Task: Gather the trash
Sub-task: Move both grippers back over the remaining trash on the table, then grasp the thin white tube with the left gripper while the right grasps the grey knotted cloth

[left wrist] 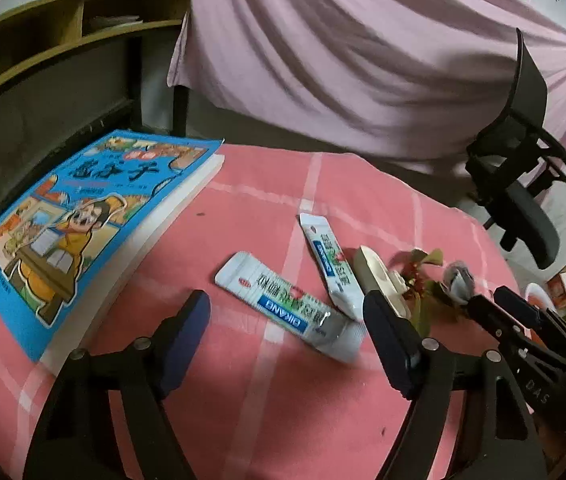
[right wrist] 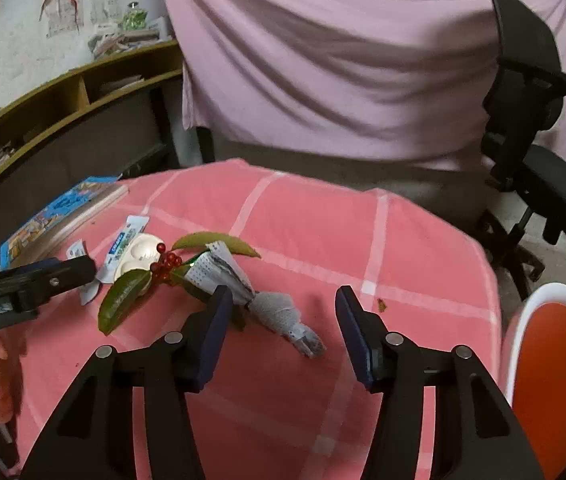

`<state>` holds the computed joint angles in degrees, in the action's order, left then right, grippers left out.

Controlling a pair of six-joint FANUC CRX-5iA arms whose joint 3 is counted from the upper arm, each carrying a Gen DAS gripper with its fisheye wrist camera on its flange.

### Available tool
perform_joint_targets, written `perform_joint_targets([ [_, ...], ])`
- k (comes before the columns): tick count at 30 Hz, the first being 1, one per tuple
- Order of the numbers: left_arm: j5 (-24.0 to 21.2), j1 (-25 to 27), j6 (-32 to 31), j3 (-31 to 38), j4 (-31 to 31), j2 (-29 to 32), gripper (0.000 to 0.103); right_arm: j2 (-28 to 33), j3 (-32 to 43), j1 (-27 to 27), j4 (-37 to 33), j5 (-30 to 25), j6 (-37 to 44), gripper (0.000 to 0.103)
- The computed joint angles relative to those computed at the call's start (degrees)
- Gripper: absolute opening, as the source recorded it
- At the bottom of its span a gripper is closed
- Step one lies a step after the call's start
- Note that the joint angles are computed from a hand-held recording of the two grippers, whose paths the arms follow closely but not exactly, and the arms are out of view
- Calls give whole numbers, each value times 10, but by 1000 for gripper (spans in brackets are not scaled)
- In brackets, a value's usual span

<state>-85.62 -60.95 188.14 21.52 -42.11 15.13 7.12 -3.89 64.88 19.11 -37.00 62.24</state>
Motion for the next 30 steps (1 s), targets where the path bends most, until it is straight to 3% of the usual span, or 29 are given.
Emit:
perform_joint_targets([
  [3,-2,4,-8,7,1,6,55,14,29,-3,-39,-28,40,51],
  [6,-7,4,-3,7,-1,8,48,19,47,-9,-75,-43,66,51],
  [10,-18,1,15,8,-4,10,29,23,62,-18,-110,-54,93,34],
  [13,-19,-3,23,5,-5,8,22,20,66,-21,-131,-53,110,22],
  [17,-21,-6,11,8,-3,9,18,17,66,-23,-145,-53,119,21],
  [19,-14,-8,11,3,-3,5,5,12,61,-23,-147,-47,120,20],
  [24,5,-24,25,-15,-20,-8,3,-16,24,-19,-135,-8,95,19],
  [30,-25,-92,42,1,-132,-2,3,-71,-65,-6,-54,89,7,19],
])
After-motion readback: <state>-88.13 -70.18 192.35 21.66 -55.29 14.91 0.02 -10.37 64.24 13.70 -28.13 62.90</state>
